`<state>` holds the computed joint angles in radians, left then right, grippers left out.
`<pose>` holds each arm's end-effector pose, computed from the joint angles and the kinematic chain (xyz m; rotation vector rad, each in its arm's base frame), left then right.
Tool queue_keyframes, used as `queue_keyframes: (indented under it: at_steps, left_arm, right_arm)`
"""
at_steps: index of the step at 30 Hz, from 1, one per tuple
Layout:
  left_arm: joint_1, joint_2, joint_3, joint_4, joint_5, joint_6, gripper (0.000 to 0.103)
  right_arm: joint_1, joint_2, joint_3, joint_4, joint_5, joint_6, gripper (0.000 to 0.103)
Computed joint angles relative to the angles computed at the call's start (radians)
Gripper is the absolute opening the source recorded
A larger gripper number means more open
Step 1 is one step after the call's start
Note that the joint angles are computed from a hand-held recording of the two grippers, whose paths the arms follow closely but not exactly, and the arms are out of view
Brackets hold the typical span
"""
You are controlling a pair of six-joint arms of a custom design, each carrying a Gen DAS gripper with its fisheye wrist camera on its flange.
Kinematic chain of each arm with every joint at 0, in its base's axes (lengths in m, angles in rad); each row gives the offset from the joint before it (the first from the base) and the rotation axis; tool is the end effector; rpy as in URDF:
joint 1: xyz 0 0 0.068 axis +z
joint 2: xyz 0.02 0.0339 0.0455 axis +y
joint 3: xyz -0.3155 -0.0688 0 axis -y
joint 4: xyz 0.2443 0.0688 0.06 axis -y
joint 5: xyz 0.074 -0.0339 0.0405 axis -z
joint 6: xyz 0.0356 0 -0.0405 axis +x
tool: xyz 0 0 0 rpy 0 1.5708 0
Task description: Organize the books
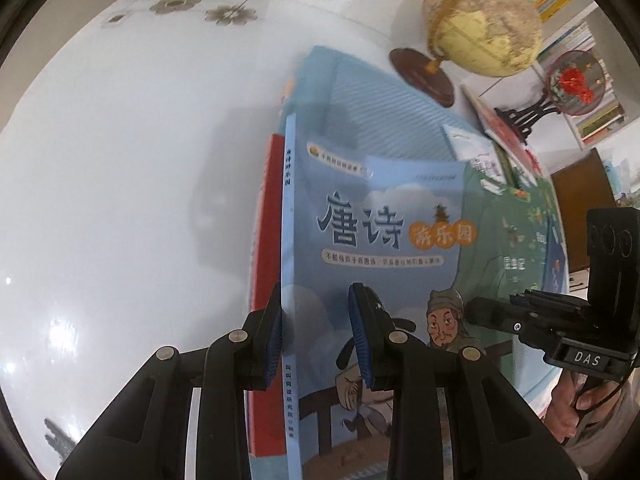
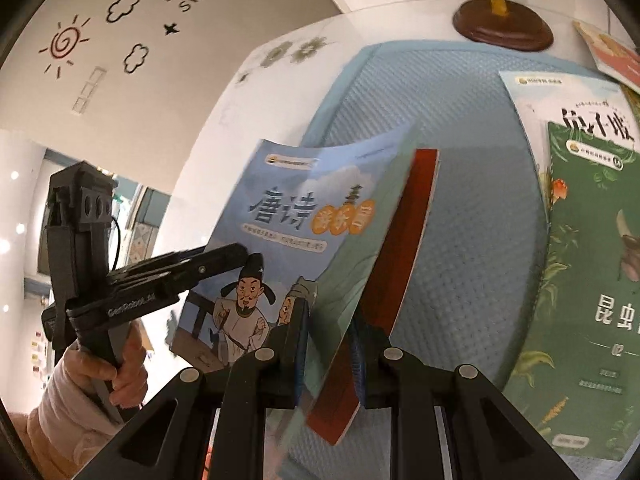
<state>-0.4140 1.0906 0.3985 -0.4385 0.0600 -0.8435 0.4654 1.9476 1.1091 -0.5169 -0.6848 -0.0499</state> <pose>0.1340 -0.0612 0.1845 -0.5758 2.7279 -0.4345 0.3167 0.1843 0.1661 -0.8432 2.7632 1.0712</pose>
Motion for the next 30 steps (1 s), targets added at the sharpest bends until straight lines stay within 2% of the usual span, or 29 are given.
queue_keyframes:
  at_steps: [8, 14, 17, 19, 21, 24, 30]
  left_arm:
    - [0.032, 0.019, -0.012, 0.009, -0.009, 0.025, 0.028]
    - [0.020, 0.066, 0.008, -0.028, -0.017, 0.027, 0.038]
    - [0.036, 0.075, 0.007, -0.031, -0.008, 0.018, 0.041]
    - [0.059, 0.087, 0.015, -0.046, 0.006, 0.017, 0.043]
    - [0.064, 0.089, 0.026, -0.069, -0.002, 0.007, 0.043]
    - [0.023, 0.053, 0.059, -0.135, -0.053, -0.029, 0.043]
    - [-0.098, 0.043, 0.180, -0.246, -0.134, -0.117, 0.043]
  right_arm:
    - [-0.012, 0.072, -0.001, 0.007, 0.007, 0.054, 0.021]
    - [0.001, 0.071, 0.017, -0.018, 0.036, 0.056, 0.022]
    - [0.013, 0.087, 0.033, -0.025, 0.022, 0.084, 0.029]
    - [0.010, 0.097, 0.047, -0.045, 0.000, 0.080, 0.044]
    - [0.010, 0.094, 0.053, -0.063, -0.003, 0.074, 0.051]
    - [0.018, 0.066, 0.045, -0.085, 0.062, 0.077, 0.052]
    - [-0.094, -0.044, -0.013, -0.095, 0.081, 0.019, 0.053]
